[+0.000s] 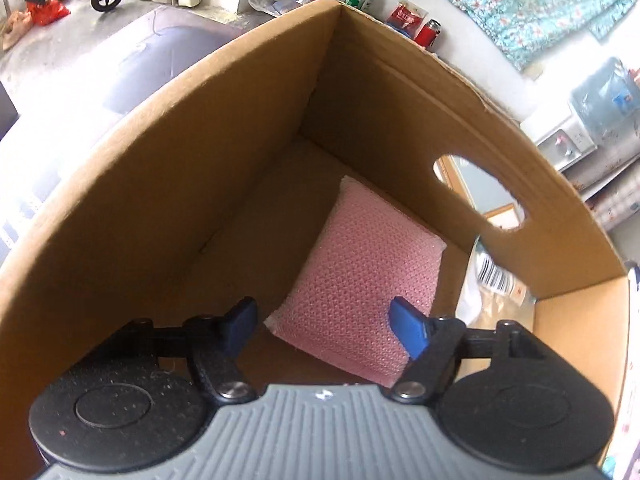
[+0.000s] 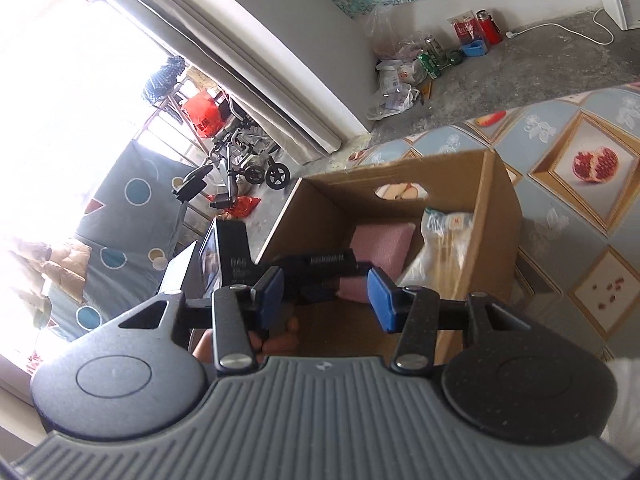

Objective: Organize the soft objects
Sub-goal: 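Set the pad beside the bag and open the left tool, then reach the left tool into the pile and grasp the blue wipes pack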

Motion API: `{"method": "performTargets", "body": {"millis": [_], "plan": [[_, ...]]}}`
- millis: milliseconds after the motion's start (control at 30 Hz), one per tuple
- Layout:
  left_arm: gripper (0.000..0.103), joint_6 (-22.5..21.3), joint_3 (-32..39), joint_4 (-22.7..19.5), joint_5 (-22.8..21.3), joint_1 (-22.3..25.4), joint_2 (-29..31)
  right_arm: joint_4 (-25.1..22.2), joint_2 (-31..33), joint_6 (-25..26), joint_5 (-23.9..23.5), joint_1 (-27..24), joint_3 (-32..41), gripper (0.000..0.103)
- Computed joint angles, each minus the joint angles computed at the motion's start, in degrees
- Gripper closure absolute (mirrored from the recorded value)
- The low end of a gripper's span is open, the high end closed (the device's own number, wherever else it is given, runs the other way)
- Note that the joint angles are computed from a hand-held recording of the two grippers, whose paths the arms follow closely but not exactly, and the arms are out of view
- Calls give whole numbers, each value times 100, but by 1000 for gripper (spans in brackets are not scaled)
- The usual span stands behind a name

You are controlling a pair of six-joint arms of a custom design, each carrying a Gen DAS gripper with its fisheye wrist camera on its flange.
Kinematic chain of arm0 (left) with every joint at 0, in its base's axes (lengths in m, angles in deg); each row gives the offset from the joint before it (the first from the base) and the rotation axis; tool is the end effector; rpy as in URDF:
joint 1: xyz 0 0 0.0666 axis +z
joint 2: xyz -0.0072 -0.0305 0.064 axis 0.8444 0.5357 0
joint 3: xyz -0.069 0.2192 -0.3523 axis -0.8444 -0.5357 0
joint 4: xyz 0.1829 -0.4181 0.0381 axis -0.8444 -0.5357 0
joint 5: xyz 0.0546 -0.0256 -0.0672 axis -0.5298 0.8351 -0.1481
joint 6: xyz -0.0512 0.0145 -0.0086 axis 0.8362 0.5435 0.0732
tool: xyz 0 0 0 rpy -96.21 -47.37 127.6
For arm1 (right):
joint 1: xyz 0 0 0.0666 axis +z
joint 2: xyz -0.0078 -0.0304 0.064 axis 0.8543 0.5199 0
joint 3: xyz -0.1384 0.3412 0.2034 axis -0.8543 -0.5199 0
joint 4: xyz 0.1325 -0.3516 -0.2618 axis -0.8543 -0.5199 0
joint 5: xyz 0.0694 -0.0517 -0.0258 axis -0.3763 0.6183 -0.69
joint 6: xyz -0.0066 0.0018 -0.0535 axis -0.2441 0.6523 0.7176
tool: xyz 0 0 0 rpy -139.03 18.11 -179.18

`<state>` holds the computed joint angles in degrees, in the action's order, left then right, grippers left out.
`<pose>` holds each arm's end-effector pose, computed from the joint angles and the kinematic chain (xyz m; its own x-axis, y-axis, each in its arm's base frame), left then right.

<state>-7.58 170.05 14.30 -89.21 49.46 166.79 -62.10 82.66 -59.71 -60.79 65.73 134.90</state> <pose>0.6473 -0.0909 0.4896 -0.6755 -0.6585 -0.3319 -0.5895 0.7526 -0.2933 0.6547 0.1092 0.5692 -0.8591 -0.0641 -0.5077 -0.4565 0.5443 0.7038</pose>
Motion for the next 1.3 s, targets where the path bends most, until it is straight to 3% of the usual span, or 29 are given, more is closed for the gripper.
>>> {"method": "performTargets", "body": {"millis": [133,367,500,667,900,1133,1300], "plan": [[36,-33,0,116,179,37,3,-5,-232,155,-68,-105,-358,57],[37,-502,5,211,283,7,22,54,-306,154,-82,-177,-513,57],[38,-718,-52,191,96,-45,-63,159,-356,52,-38,-209,-566,57],[20,-784,-336,305,-477,-211,-478,692,-734,-323,51,-420,-987,56],[9,-1163,-774,891,-1150,-611,-1392,1170,-1612,-347,329,-904,-2023,53],[3,-1830,-1014,1705,-868,-1234,-2027,1120,-2250,-15,651,-1776,-2704,51],[2,-2045,-1165,1889,-796,-1986,-2220,1212,-2561,3,676,-2556,-3080,49]]}}
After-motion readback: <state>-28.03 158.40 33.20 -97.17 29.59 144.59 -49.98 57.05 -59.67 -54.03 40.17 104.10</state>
